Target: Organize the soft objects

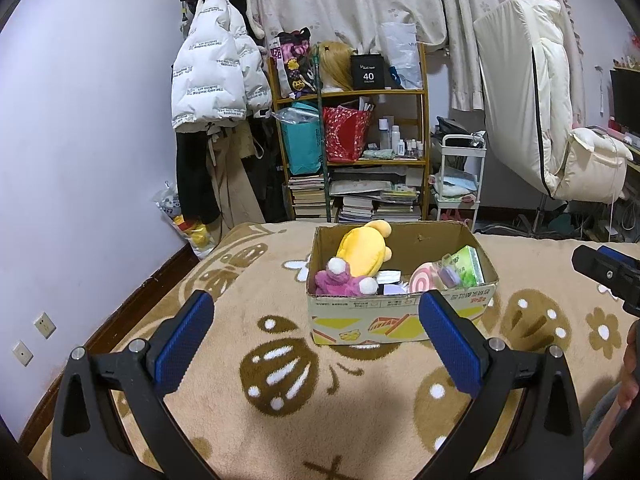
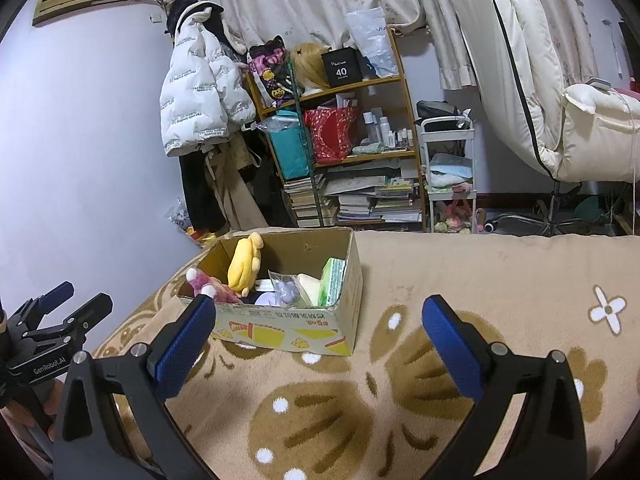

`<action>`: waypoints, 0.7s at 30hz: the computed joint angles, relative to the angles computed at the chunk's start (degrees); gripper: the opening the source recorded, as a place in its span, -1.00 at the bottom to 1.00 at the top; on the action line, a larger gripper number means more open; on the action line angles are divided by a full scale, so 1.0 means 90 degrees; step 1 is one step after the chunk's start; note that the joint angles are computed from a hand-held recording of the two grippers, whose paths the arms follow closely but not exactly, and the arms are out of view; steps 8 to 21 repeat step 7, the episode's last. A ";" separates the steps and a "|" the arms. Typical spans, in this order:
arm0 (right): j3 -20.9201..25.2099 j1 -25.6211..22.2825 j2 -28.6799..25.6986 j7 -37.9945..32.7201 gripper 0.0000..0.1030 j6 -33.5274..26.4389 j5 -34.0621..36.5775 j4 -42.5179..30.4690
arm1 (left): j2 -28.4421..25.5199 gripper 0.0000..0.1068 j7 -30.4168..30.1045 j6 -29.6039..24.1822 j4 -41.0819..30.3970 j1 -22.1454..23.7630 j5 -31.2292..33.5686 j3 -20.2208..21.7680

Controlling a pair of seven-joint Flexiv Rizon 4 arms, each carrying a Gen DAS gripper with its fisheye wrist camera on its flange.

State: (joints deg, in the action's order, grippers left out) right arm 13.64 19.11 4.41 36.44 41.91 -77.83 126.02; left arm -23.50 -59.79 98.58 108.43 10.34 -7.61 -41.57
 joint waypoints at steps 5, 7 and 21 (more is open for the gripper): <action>-0.0001 0.0003 0.0000 0.0000 1.00 -0.0012 0.0004 -0.0005 | 0.0012 0.90 -0.0005 -0.0009 0.0006 -0.0007 -0.0009 0.0015; -0.0001 -0.0004 0.0009 0.0010 1.00 0.0020 0.0002 0.0008 | 0.0015 0.90 -0.0003 -0.0014 0.0005 -0.0011 -0.0012 0.0022; -0.0001 -0.0004 0.0009 0.0010 1.00 0.0020 0.0002 0.0008 | 0.0015 0.90 -0.0003 -0.0014 0.0005 -0.0011 -0.0012 0.0022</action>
